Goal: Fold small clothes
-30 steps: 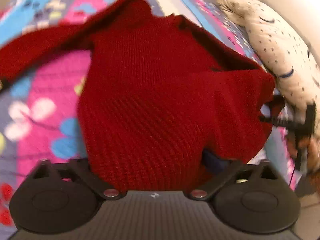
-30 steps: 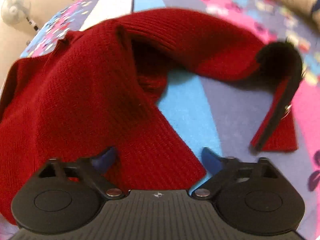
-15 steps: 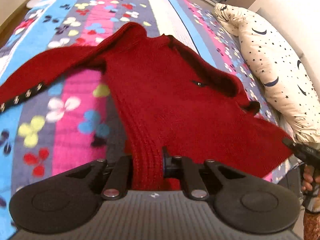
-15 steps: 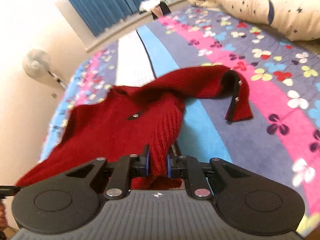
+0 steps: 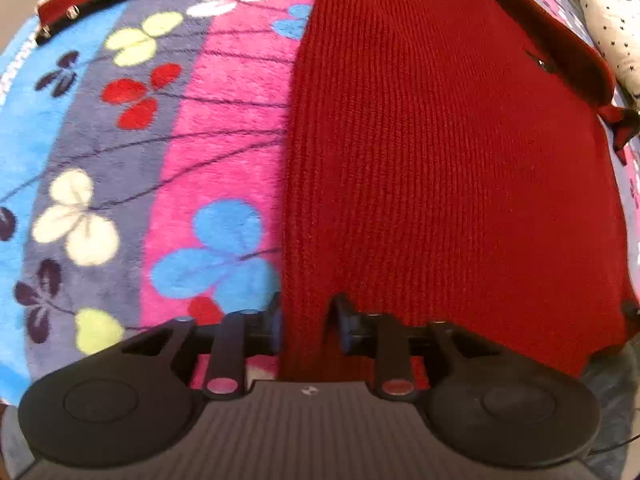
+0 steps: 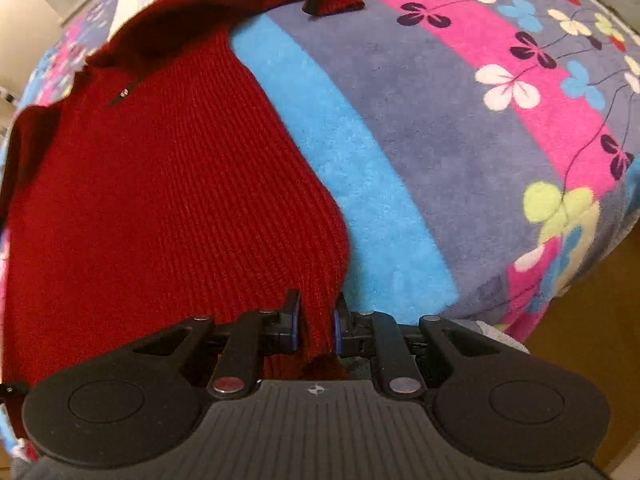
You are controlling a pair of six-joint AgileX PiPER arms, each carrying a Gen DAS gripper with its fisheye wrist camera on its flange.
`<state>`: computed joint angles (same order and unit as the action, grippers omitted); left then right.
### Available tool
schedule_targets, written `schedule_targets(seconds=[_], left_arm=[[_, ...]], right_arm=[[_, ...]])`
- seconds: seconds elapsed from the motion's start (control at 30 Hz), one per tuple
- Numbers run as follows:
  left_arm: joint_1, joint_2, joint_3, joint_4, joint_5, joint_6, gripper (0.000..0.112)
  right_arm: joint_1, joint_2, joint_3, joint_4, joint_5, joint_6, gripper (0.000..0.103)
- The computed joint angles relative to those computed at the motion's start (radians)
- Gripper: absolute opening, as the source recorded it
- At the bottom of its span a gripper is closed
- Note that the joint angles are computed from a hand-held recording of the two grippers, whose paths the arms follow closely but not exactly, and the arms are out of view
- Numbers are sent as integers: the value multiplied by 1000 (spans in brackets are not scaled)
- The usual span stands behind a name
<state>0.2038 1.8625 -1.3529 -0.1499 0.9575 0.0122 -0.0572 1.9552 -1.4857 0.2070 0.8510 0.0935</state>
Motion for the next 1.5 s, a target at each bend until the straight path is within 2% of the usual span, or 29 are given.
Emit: schedule_targets(seconds=[0.03, 0.07, 0.1, 0.17, 0.23, 0.3, 0.37, 0.47, 0.6, 0.67, 0.83, 1.0, 1.3, 1.5], left_arm=[[-11, -20, 14, 43, -6, -20, 54], [-24, -40, 32, 94, -16, -52, 70], [-36, -63, 46, 144, -18, -86, 76], [-57, -122, 66, 219, -10, -142, 87], [-72, -175, 59, 234, 21, -173, 89], [-85, -236, 48, 216, 65, -182, 98], [-123, -320, 70, 201, 71, -200, 101], [-235, -445, 102, 241, 89, -290, 103], [-375, -552, 104, 272, 162, -439, 103], [-431, -575, 103, 297, 193, -500, 103], [-553, -613, 120, 396, 244, -647, 103], [-618, -596, 120, 468, 255, -669, 103], [-513, -492, 90, 406, 196, -563, 103], [-460, -391, 37, 374, 160, -492, 103]], right_arm=[[17, -9, 2, -32, -4, 23, 20], [34, -19, 1, -69, -1, 49, 29], [52, -33, 4, -113, 9, 80, 35], [67, -79, 20, -157, 15, 98, 67], [78, -167, 72, -157, -4, 88, 75], [83, -252, 114, -109, -13, 32, 78], [114, -349, 152, -74, -12, -3, 84], [181, -476, 198, -64, -12, -19, 89], [319, -628, 263, -201, -39, 103, 94], [391, -695, 299, -297, -52, 187, 96], [498, -794, 363, -402, -55, 281, 96], [552, -789, 377, -437, -51, 308, 96], [525, -649, 307, -381, -48, 257, 96], [521, -553, 250, -402, -46, 282, 96]])
